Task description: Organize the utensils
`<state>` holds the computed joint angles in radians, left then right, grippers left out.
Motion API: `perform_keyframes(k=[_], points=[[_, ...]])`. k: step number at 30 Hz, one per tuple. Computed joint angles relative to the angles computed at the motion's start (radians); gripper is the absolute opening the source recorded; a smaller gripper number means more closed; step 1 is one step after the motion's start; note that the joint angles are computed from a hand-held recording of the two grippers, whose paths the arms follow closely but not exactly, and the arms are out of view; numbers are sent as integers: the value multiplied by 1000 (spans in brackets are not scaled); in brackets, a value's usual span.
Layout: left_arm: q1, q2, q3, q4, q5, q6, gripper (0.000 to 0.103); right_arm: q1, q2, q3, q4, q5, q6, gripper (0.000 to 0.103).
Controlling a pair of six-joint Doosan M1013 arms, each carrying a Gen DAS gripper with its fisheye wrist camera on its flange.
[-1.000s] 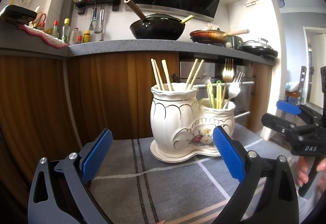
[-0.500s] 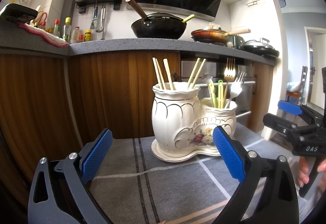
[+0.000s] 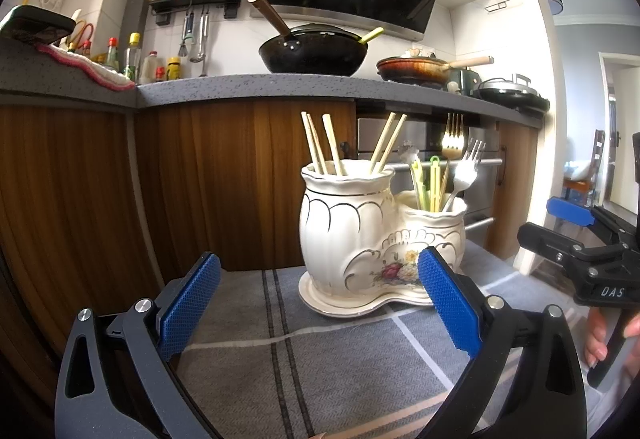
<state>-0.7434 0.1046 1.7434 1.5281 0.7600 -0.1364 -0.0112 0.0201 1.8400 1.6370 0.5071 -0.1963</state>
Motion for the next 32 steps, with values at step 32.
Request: perform_keyframes(k=[32], points=[[4, -5, 4, -45, 16, 18, 98, -5, 1, 0, -5, 3, 5, 97]])
